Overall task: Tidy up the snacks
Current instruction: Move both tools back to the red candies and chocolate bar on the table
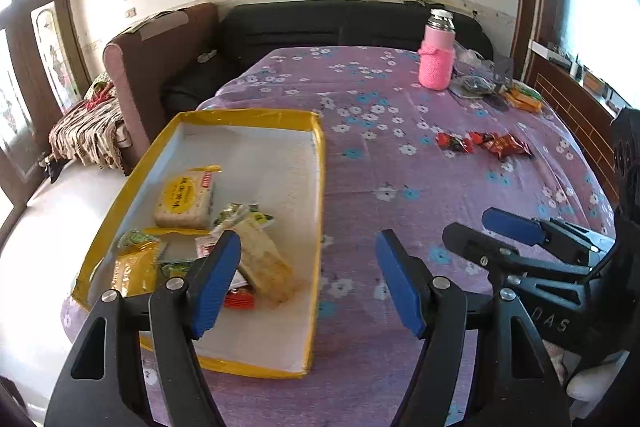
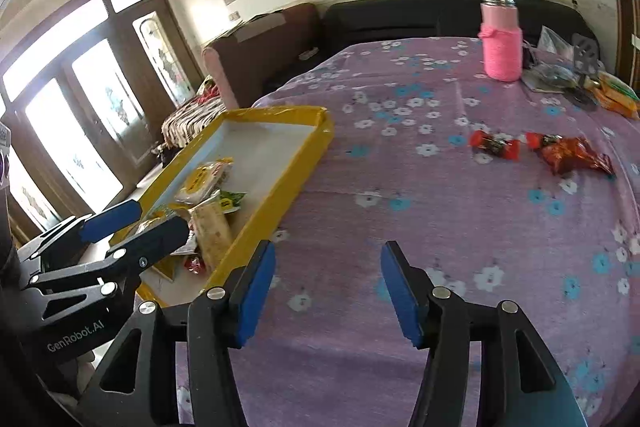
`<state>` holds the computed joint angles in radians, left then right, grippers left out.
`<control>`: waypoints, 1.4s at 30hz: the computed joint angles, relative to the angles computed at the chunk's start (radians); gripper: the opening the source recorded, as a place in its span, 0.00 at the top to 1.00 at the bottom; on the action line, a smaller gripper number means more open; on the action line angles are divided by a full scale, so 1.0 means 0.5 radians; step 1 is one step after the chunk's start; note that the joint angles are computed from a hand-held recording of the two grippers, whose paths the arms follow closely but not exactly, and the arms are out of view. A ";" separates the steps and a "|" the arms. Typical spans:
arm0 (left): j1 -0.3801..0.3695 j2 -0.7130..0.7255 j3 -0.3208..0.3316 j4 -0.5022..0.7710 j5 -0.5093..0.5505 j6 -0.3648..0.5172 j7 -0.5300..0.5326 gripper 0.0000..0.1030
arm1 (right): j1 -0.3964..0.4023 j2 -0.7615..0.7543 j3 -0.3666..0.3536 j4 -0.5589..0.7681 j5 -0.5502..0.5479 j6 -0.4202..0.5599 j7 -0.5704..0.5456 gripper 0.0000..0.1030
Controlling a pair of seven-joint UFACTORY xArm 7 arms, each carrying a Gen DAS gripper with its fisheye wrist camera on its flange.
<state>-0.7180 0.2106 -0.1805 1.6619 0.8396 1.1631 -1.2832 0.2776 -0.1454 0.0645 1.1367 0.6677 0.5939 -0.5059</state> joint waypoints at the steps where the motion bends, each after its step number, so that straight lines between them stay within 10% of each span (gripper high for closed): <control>1: -0.005 0.023 -0.004 0.031 -0.002 0.011 0.019 0.32 | -0.006 -0.008 -0.010 -0.008 0.013 -0.001 -0.007 0.44; 6: -0.043 0.107 0.012 0.143 -0.045 0.004 0.117 0.32 | -0.037 -0.034 -0.050 -0.041 0.052 -0.007 -0.031 0.42; 17: 0.246 -0.160 0.052 -0.140 -0.298 -1.050 0.104 0.15 | -0.294 0.056 -0.140 -0.007 -0.328 -0.038 0.177 0.39; 26: 0.334 -0.046 0.020 -0.281 -0.841 -1.267 0.331 0.15 | -0.560 0.666 -0.134 0.726 -0.459 0.051 0.520 0.38; 34: 0.307 -0.093 0.050 -0.333 -0.802 -1.213 0.271 0.15 | -0.551 1.471 -0.059 1.806 -0.869 0.423 0.921 0.46; 42: 0.339 -0.072 0.024 -0.348 -0.865 -1.262 0.344 0.15 | -0.987 1.518 0.511 1.974 -0.109 1.495 0.055 0.61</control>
<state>-0.5487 0.1746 -0.1684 1.4878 0.4069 0.5320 -1.1110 -0.2161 0.6138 0.3201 2.1235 0.6134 1.3412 -0.4785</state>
